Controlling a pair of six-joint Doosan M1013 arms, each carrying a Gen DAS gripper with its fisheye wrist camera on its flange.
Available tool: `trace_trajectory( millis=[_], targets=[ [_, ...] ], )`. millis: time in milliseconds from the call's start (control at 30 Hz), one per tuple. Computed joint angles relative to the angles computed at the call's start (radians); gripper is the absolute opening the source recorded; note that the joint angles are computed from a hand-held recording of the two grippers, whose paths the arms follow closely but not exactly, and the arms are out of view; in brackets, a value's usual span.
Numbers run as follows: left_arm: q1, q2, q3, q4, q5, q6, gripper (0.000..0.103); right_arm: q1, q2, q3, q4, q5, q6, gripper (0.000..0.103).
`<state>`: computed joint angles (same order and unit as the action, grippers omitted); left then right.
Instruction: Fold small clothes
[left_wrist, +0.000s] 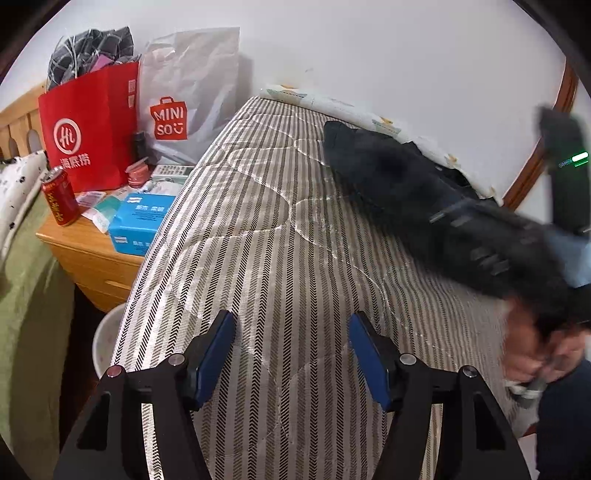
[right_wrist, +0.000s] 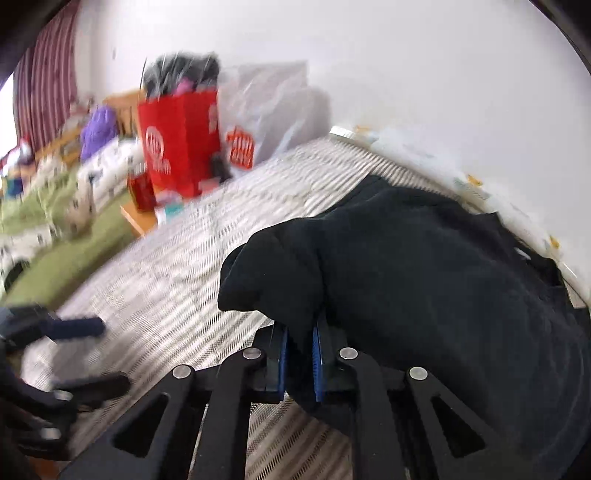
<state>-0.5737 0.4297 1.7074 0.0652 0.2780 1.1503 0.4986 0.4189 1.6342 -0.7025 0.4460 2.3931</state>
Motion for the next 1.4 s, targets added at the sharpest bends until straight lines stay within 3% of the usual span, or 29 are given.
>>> trace_trajectory(
  millis=[100, 300, 567, 733, 900, 1033, 1100, 1200, 1333, 1400],
  targets=[
    [-0.017, 0.007, -0.017, 0.088, 0.028, -0.075, 0.062, -0.004, -0.051, 0.047, -0.143, -0.034, 0.164, 0.008],
    [-0.045, 0.029, -0.067, 0.055, 0.077, -0.054, 0.062, -0.055, -0.172, 0.155, -0.39, -0.043, 0.506, 0.008],
    [-0.09, 0.051, -0.119, 0.077, 0.106, -0.072, 0.062, -0.175, -0.296, 0.305, -0.482, -0.08, 0.748, 0.007],
    [-0.114, 0.059, -0.141, 0.106, 0.114, -0.084, 0.062, -0.226, -0.342, 0.382, -0.434, -0.033, 0.744, 0.007],
    [-0.124, 0.071, -0.163, 0.098, 0.128, -0.072, 0.062, -0.284, -0.345, 0.426, -0.259, -0.083, 0.627, 0.008],
    [-0.13, 0.075, -0.164, 0.16, 0.136, -0.121, 0.062, -0.289, -0.347, 0.444, -0.256, -0.095, 0.626, 0.012],
    [-0.129, 0.074, -0.159, 0.163, 0.14, -0.127, 0.062, -0.283, -0.349, 0.445, -0.262, -0.083, 0.638, 0.019],
    [-0.124, 0.07, -0.147, 0.157, 0.127, -0.121, 0.062, -0.272, -0.349, 0.435, -0.256, -0.026, 0.647, 0.046],
    [-0.118, 0.073, -0.142, 0.2, 0.14, -0.165, 0.062, -0.271, -0.355, 0.436, -0.24, -0.009, 0.649, 0.053],
    [-0.118, 0.067, -0.126, 0.233, 0.112, -0.196, 0.062, -0.266, -0.356, 0.435, -0.237, 0.016, 0.664, 0.057]
  ],
)
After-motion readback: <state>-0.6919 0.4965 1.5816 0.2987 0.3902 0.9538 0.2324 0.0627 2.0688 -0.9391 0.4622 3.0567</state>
